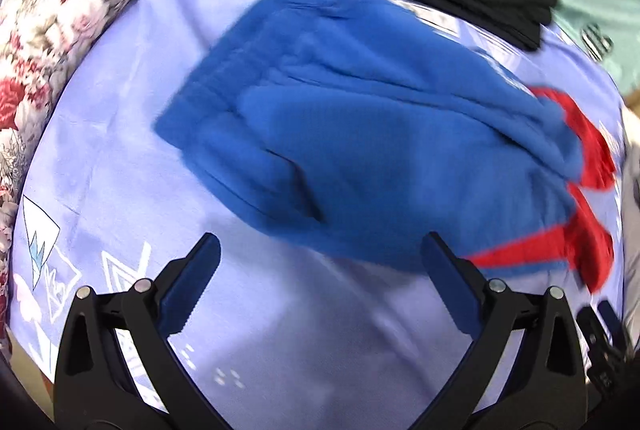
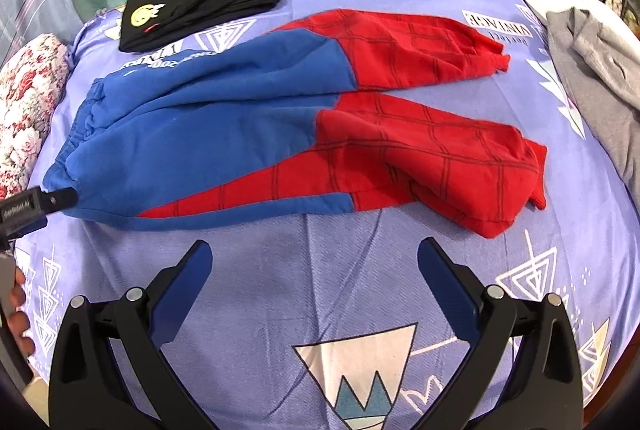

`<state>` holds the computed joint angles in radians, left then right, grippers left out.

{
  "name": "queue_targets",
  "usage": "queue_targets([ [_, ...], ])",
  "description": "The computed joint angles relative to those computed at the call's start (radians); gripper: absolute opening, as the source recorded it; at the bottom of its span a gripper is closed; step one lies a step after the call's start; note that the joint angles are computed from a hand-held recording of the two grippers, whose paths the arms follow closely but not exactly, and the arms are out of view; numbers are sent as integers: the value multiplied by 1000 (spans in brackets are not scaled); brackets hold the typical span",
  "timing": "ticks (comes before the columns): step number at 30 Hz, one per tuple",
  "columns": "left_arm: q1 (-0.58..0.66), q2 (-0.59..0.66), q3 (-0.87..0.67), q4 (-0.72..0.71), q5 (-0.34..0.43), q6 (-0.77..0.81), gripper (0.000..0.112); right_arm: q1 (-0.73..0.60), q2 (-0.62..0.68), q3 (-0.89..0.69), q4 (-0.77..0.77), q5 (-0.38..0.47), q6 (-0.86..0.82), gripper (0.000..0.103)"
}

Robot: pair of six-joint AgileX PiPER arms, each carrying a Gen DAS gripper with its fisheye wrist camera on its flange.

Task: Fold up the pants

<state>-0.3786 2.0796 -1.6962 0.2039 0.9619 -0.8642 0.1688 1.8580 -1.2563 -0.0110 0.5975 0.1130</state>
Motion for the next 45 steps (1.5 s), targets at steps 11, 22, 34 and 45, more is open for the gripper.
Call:
queue_targets([
  [11,156,136,-114,-260,-44,179,87,-197,-2,20,162,37,-7,102],
  [22,133,160,-214,-148,62,129,12,-440,106,-79,406,91,47,102],
  [34,158,34,-84,-217,-80,126,5,-476,387,-463,570,310,19,37],
  [45,131,-251,156,-182,-175,84,4,-536,267,-648,432,572,-127,10],
])
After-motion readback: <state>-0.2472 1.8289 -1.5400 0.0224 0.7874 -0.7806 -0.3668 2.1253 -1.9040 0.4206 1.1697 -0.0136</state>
